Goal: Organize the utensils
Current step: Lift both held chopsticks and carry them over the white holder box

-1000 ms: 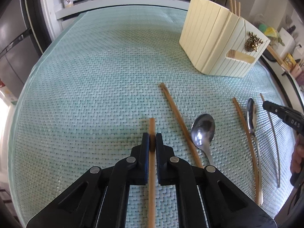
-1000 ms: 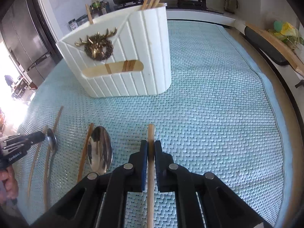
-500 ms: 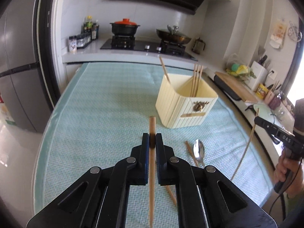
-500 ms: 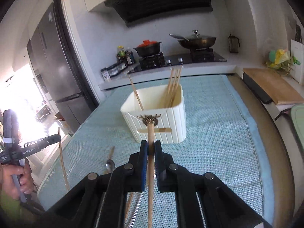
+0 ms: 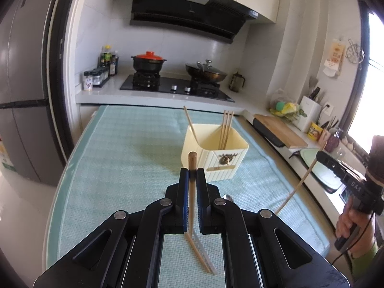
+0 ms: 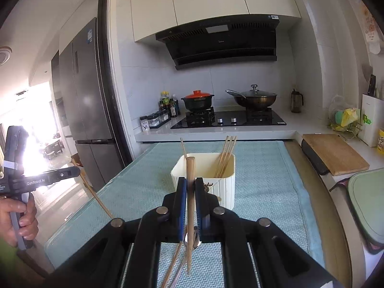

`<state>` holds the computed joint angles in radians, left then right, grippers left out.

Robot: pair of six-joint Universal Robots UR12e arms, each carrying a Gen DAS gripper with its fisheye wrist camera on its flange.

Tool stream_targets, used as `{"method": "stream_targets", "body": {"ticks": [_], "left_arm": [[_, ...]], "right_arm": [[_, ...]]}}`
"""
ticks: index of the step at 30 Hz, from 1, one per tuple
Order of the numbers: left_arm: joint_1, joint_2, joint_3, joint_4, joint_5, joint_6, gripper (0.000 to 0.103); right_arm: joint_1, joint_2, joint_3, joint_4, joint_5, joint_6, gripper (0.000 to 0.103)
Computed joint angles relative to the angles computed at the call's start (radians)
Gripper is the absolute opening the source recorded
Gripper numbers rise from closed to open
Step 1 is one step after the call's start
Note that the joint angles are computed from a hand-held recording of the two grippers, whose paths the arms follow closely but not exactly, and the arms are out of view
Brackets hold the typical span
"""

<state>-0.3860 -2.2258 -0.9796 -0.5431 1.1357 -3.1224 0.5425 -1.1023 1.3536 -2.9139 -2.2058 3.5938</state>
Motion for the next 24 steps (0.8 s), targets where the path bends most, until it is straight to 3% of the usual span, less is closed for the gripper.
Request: {"method": "stream_targets", "body": {"ticks": [24], "left_arm": [[0.002,0.018,-0.032,0.018,-0.009,-0.007,0.004]], "right_arm": [[0.01,-0.011,0.016,0.001,0.021,-0.005,0.007]]}}
